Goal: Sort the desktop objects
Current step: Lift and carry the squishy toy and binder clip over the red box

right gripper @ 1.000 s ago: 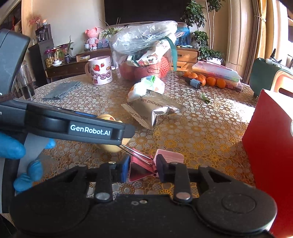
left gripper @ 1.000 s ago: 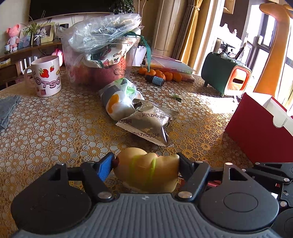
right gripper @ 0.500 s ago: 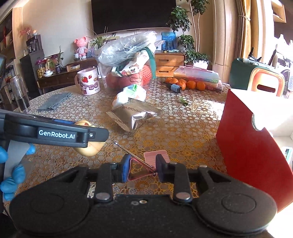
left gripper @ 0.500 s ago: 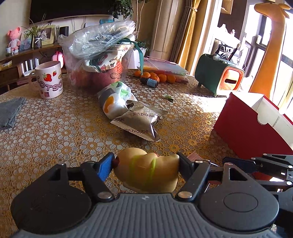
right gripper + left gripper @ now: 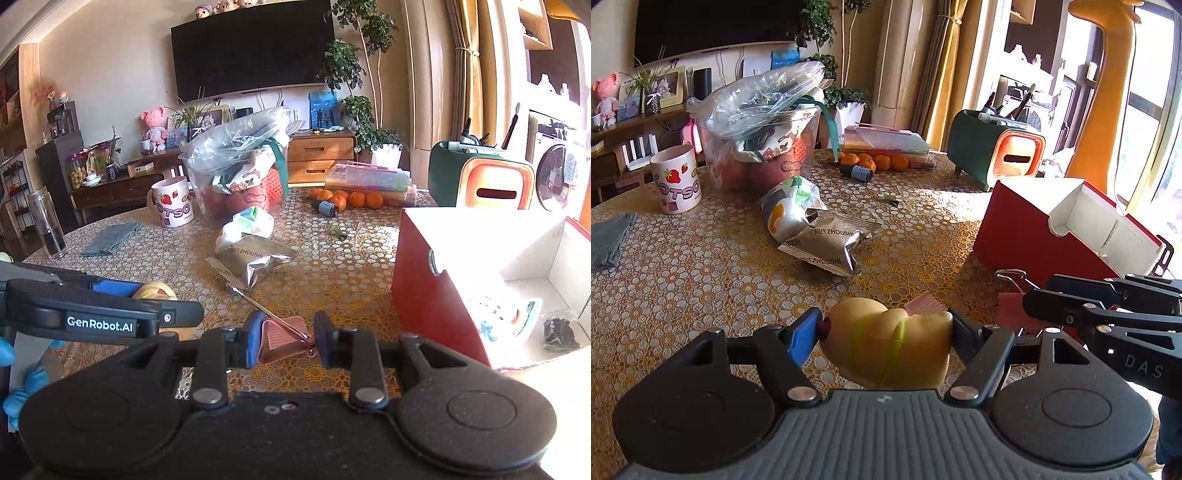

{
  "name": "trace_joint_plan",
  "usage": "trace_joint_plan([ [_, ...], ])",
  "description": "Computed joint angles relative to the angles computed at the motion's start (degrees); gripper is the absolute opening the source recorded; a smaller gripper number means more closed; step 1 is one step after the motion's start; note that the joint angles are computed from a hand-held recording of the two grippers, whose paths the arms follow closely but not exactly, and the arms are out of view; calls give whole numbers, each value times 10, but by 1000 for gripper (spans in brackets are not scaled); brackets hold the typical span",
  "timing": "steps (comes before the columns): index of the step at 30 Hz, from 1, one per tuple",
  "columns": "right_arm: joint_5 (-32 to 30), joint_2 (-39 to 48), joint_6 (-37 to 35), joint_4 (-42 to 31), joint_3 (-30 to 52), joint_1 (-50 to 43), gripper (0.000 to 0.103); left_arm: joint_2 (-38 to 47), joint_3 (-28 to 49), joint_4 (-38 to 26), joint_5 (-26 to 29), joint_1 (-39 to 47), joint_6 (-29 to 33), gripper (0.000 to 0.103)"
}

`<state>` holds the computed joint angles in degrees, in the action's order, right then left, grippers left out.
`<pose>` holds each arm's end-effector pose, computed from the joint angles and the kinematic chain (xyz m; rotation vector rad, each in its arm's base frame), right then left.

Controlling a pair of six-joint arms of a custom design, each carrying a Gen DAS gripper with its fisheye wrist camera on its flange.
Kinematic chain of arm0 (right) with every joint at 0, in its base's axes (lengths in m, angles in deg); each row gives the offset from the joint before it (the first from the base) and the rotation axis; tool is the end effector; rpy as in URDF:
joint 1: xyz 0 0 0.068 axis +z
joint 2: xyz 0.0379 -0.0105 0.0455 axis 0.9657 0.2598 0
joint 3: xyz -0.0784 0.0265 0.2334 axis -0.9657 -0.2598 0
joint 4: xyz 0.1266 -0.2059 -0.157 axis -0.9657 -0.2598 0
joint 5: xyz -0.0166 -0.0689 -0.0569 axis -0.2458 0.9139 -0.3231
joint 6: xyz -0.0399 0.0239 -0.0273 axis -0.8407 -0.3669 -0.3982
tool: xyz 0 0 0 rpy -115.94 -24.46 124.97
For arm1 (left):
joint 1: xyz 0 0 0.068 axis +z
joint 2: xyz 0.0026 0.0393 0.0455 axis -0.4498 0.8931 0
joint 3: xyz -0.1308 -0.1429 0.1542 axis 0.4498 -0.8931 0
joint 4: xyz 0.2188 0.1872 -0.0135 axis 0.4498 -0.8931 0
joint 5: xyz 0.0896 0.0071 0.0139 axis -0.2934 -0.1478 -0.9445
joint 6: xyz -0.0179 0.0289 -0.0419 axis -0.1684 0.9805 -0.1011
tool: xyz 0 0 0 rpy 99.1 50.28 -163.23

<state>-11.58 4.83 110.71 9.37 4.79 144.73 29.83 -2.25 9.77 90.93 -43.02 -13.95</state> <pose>0.1204 0.2438 0.1089 0.1463 2.1177 0.0615 0.2367 -0.0812 0.1060 0.6302 2.2017 -0.4603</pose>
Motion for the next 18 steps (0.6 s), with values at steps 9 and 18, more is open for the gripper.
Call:
trace_joint_plan([
  [9, 67, -85, 100, -133, -21, 60, 29, -125, -29, -60, -37, -86, -32, 73],
  [18, 115, -165, 192, -266, -44, 92, 29, -146, -14, -74, -98, -195, -71, 73],
])
